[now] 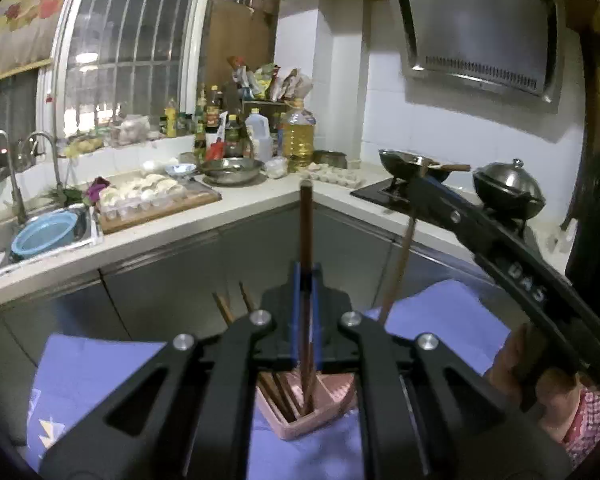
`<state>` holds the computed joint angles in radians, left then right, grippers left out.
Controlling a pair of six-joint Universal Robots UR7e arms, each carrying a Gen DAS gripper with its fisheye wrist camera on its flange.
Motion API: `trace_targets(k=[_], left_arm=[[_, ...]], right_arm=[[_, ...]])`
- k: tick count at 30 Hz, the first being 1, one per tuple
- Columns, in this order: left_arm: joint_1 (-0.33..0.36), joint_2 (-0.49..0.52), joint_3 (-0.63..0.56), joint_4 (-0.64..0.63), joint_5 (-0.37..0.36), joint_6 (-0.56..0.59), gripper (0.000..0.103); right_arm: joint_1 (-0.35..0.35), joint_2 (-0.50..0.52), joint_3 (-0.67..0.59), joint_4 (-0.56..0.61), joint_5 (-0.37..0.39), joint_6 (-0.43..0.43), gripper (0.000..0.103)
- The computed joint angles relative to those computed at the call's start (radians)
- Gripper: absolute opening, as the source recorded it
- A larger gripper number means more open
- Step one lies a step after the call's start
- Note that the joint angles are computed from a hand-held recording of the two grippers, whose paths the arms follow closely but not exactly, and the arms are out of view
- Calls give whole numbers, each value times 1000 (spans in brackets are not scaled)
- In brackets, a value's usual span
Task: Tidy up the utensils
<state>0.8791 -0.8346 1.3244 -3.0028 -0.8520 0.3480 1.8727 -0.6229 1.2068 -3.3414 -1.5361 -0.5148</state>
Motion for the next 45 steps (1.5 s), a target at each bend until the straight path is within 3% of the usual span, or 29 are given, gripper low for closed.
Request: trace_targets(k=[6,13,15,19,21,25,28,32,37,45], left_arm=[[45,64,-87,88,-7,-2,5],[84,89,-86,183,-18,-67,5],[90,94,-82,195,5,-82,5],[88,67,-29,150,20,-121,6],[80,47,2,111,34,-131,14],[37,-24,142,-91,73,-94,43],[-7,-73,271,-291,124,-29,67],[-59,-138,451,-466,172,-19,83],[-124,-190,640,-538,264,-90,91],[-193,-203,761,-546,415,-183,97]], right_arm=[[-8,119,-153,69,-50,-84,4],[-48,151,-162,180,-77,-44,5],[-53,138,-142,227,-86,-24,10],[-44,90,-51,186,-94,-45,38],[-38,57,5,141,-81,-49,44],[-33,-48,153,82,-44,8,49],[-47,-141,309,21,-25,89,61],[-70,-245,524,-51,-32,144,79],[-89,-329,728,-132,-69,183,88],[-83,-389,881,-166,-104,196,88]])
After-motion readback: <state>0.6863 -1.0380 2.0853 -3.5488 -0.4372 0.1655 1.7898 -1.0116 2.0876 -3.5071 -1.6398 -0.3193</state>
